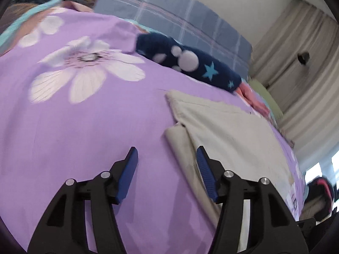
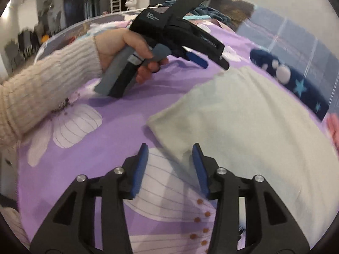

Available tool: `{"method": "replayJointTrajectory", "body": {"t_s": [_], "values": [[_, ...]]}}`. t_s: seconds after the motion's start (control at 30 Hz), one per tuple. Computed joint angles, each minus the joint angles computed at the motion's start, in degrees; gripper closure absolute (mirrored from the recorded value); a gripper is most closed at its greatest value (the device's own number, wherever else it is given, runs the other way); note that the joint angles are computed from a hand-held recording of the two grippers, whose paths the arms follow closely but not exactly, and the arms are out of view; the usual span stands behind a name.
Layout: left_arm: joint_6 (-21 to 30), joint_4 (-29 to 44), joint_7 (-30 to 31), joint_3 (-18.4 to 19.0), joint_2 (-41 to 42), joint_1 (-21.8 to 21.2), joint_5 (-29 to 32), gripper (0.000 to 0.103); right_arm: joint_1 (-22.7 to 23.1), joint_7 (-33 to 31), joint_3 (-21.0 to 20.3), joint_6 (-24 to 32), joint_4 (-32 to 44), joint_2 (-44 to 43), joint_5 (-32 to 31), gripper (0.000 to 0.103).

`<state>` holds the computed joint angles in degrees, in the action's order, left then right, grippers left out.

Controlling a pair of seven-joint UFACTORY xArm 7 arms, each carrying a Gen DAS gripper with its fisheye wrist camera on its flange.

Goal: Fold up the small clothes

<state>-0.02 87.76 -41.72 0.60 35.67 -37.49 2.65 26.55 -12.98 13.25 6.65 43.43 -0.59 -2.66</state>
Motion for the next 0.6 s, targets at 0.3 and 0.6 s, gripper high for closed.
{"method": "replayJointTrajectory", "body": {"t_s": [0.3, 0.6], "values": [[-14.3, -20.4, 1.2, -8.3, -12.1, 0.4, 0.9, 0.098, -1.7, -0.6, -2.6, -3.1, -3.1, -4.3, 6.3, 0.052], [-5.4, -16.0, 9.6, -16.0, -9.0, 3.2, -0.2, 0.067, -3.4, 2.7, -7.0, -1.2, -6.1, -9.2, 15.4, 0.050]]}}
